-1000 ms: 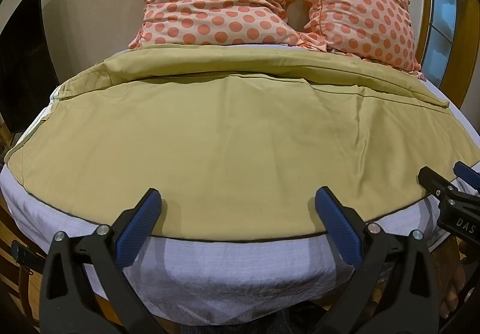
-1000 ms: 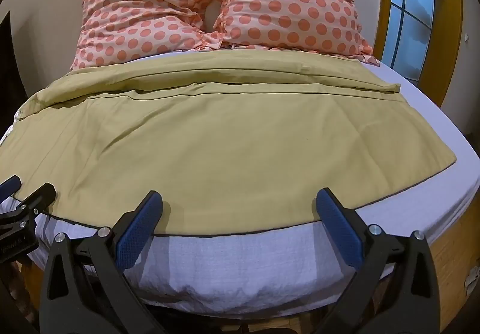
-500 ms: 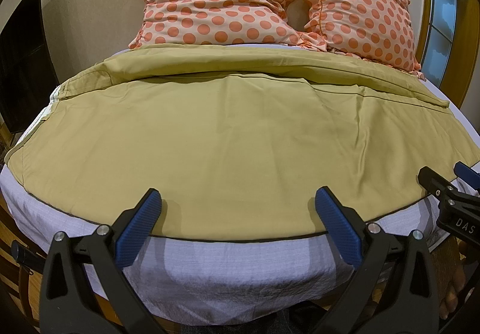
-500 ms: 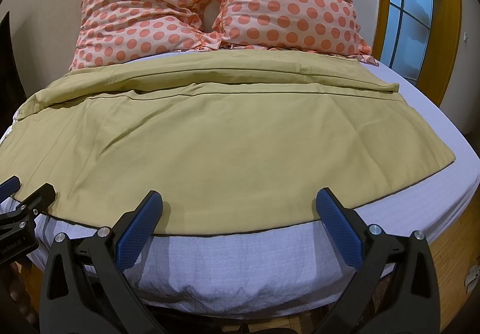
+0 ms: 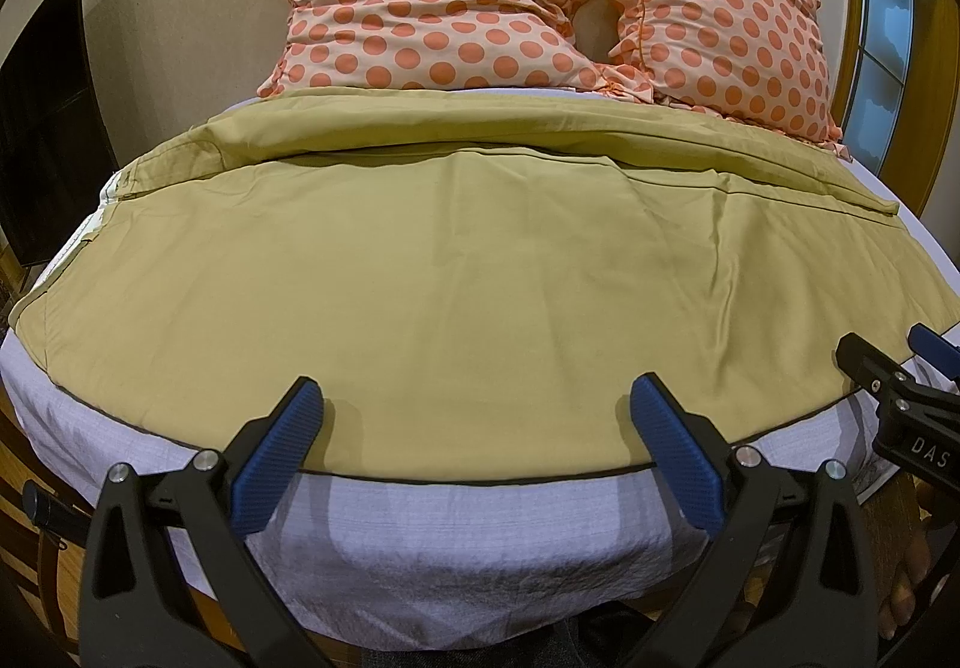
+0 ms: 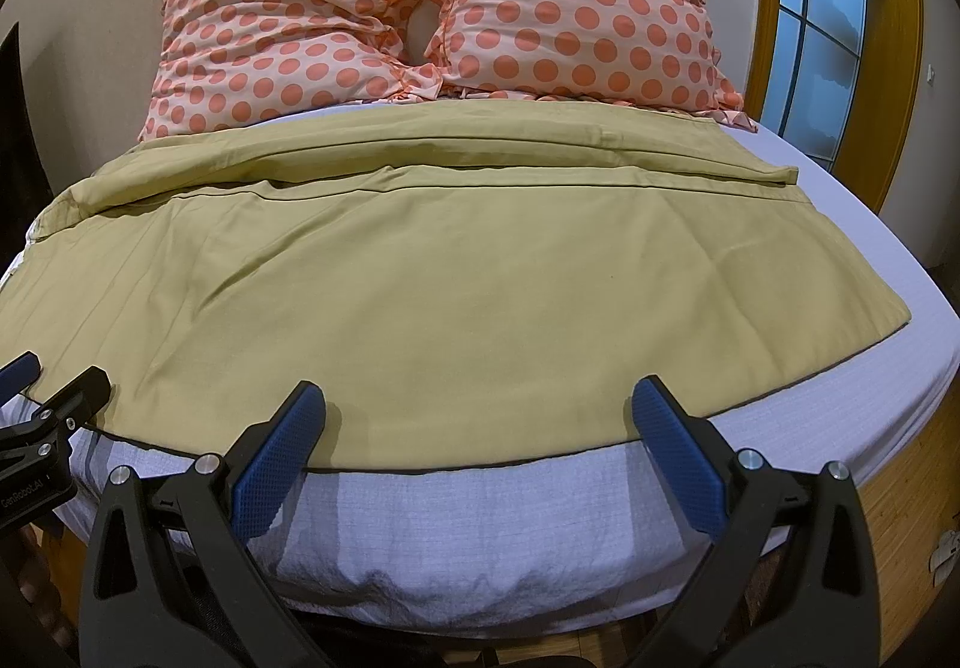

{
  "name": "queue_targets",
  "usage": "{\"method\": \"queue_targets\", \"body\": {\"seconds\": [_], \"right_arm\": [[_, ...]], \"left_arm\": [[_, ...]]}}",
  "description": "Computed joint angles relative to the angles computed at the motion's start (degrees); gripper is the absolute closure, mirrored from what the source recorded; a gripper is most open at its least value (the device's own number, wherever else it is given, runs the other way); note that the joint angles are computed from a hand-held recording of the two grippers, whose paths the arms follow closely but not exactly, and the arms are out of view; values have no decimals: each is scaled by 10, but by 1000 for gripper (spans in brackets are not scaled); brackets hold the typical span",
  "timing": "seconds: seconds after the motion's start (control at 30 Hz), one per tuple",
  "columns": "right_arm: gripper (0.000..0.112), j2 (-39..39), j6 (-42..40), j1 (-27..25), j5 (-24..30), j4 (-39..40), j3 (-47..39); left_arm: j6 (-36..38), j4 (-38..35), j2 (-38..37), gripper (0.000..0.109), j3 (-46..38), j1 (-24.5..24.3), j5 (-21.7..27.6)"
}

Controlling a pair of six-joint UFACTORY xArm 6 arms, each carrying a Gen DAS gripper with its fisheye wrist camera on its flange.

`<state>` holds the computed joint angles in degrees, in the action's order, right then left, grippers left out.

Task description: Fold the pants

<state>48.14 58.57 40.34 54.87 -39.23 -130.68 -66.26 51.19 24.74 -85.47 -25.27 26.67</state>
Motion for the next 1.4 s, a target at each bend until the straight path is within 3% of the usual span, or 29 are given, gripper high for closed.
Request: {"method": "queue_targets", "body": {"seconds": [1.4], "right_arm": [[11, -14, 19, 2, -14, -16, 29]], "left_arm": [[-3, 4, 0, 7, 0, 0, -1]]}}
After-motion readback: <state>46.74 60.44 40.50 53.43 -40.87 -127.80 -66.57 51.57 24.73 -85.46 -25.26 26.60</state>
